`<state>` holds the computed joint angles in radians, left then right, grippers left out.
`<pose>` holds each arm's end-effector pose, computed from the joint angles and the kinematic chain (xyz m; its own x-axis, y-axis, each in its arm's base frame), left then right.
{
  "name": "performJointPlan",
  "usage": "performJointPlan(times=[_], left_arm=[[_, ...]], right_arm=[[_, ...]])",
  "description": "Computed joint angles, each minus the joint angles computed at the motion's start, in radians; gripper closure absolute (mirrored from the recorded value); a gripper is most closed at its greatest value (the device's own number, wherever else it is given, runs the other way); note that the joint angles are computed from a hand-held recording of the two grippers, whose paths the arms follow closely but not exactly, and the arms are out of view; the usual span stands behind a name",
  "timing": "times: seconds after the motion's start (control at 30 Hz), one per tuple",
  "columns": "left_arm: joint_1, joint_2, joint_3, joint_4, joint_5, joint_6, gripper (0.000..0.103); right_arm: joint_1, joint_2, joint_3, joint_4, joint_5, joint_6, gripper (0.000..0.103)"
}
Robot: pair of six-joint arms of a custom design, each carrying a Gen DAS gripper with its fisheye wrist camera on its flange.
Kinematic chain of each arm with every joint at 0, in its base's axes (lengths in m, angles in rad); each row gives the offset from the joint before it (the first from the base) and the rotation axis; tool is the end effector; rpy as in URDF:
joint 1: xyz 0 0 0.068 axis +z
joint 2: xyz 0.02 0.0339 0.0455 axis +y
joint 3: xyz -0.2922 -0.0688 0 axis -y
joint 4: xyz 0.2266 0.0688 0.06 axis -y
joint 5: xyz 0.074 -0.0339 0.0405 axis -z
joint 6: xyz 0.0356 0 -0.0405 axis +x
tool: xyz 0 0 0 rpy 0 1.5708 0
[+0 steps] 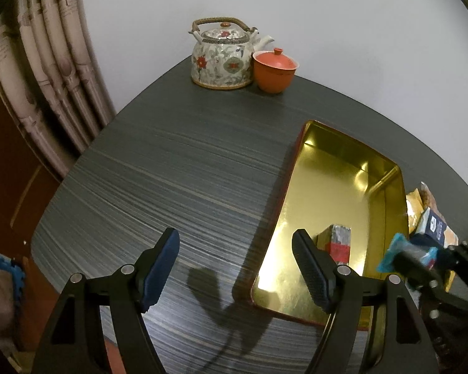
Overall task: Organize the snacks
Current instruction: 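Carry the blue candy into the gold tin and open the right gripper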
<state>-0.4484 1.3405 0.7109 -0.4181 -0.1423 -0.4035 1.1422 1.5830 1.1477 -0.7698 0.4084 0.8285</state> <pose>0.2062 -0.0936 0.2184 -0.8614 -0.0169 -0.5077 0.0295 0.9961 -0.0832 0.1344 0.2602 0.2649 -0.8340 -0.1979 -0.5150 -0.2384 0.9711 0.0128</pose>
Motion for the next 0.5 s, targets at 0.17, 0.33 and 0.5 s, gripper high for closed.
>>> performJointPlan(times=[0.17, 0.33, 0.5], left_arm=[[-0.012, 0.004, 0.004, -0.009, -0.013, 0.005, 0.028], [-0.013, 0.004, 0.008, -0.011, -0.004, 0.008, 0.028], [-0.015, 0.009, 0.012, -0.013, -0.006, 0.010, 0.028]], right_arm=[[-0.007, 0.032, -0.015, 0.029, -0.027, 0.002, 0.076], [-0.025, 0.050, -0.028, 0.046, -0.047, 0.004, 0.076], [-0.041, 0.062, -0.047, 0.075, -0.068, 0.004, 0.076]])
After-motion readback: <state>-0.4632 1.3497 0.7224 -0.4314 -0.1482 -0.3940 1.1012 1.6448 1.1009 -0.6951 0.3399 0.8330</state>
